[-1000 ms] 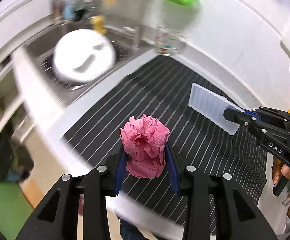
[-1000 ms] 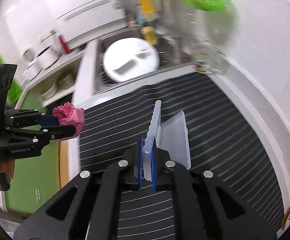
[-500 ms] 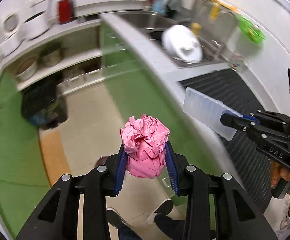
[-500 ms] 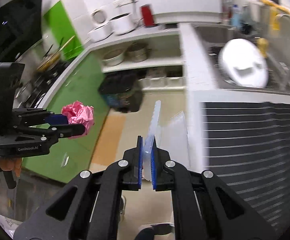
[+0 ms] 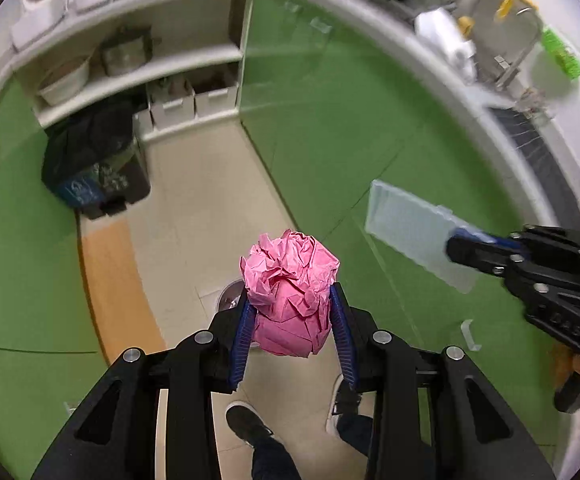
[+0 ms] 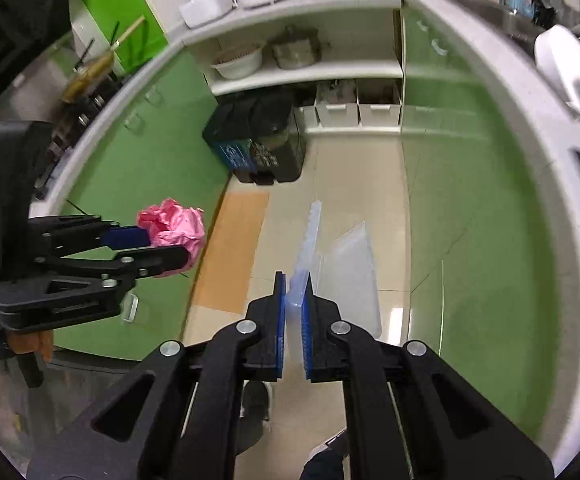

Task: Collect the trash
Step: 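Carry the clear tray and pink cloth down over the pink bin, then open both grippers to drop the pink cloth and clear tray into the bin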

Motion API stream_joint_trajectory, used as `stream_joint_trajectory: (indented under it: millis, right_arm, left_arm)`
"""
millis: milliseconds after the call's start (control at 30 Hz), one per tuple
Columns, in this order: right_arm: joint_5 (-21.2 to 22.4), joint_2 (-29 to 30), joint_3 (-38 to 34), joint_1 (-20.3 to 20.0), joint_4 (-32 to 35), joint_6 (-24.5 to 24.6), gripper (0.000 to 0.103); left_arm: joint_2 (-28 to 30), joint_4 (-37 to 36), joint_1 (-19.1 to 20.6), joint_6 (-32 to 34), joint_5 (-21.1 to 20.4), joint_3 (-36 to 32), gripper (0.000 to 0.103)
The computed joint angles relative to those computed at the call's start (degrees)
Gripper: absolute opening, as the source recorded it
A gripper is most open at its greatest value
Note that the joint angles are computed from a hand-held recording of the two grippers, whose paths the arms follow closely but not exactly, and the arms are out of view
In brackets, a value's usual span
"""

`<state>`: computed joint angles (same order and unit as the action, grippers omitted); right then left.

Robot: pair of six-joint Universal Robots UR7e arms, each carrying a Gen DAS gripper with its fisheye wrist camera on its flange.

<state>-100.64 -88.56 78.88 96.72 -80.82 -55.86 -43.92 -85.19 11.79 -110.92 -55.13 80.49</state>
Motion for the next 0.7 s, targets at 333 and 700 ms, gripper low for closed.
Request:
stream_joint_trajectory:
  millis: [333, 700]
  right_arm:
    - [-1.9, 0.4, 22.6, -11.9, -24.6, -14.4, 0.006]
    - [-4.0, 4.7, 31.3, -17.3, -36.5, -20.5, 0.006]
  left_arm:
    - [2.3, -38.4, 7.0, 4.4, 2.1, 29.2, 0.037]
    - [6.8, -47.3, 8.7, 0.5, 3.1, 35.5, 0.096]
